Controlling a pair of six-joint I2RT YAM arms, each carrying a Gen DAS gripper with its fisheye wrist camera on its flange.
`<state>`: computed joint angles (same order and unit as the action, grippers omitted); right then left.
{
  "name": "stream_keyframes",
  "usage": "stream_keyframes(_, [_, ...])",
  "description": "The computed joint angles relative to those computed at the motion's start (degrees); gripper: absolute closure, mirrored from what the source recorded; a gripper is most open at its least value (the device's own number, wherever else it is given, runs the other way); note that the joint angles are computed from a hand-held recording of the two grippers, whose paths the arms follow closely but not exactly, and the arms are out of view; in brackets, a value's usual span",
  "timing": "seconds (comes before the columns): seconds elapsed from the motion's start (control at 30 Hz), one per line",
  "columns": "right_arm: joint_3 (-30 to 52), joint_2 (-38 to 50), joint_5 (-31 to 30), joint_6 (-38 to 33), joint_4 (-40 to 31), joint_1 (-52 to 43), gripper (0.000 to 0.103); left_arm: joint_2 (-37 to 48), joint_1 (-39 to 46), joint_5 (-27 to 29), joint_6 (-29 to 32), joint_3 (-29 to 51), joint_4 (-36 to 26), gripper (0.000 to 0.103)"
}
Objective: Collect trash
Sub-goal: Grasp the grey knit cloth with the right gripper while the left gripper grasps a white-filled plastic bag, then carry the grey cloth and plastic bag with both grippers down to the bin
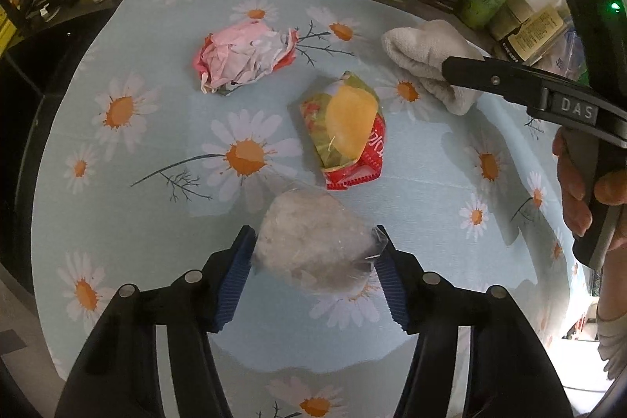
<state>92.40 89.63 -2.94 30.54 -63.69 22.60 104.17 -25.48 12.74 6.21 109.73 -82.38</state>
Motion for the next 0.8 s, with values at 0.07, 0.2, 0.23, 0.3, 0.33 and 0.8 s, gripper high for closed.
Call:
stream_keyframes(0.07, [0.4,0.8,0.2,-0.6,-0.2,0.3,0.028,-0.1,0.1,0.0,-0.1,-0.1,0.2,0.047])
stream_keyframes(0.2, [0.9,2.3,-0.1,-1.3,-1.0,0.5,0.044,-0.4,0.4,0.2,-0.1,-0.2,-0.1,0.047])
stream_keyframes(0.23, [0.9,2.4,0.1,-1.3,-1.2,0.6,0.049,-0.5,0.5,0.2,-0.1,-0.3,-0.1,0.047])
stream_keyframes(0.3, [0.8,2.1,0.5,-1.4,-1.0,0.8,0.056,-0.8,0.6,0.2,-0.1,-0.4,-0.1,0.048])
stream_keyframes(0.33, [0.7,2.0,0.7,-1.4,-0.9,0.9,0.059,-1.0,0.8,0.3,0.0,-0.4,-0.2,0.048])
stream_keyframes(0.8, [1.0,-1.4,1.9,1.6,-1.3,3.1,0.066,-2.8,1.6,0.4,1.2,0.5,-1.3,0.048])
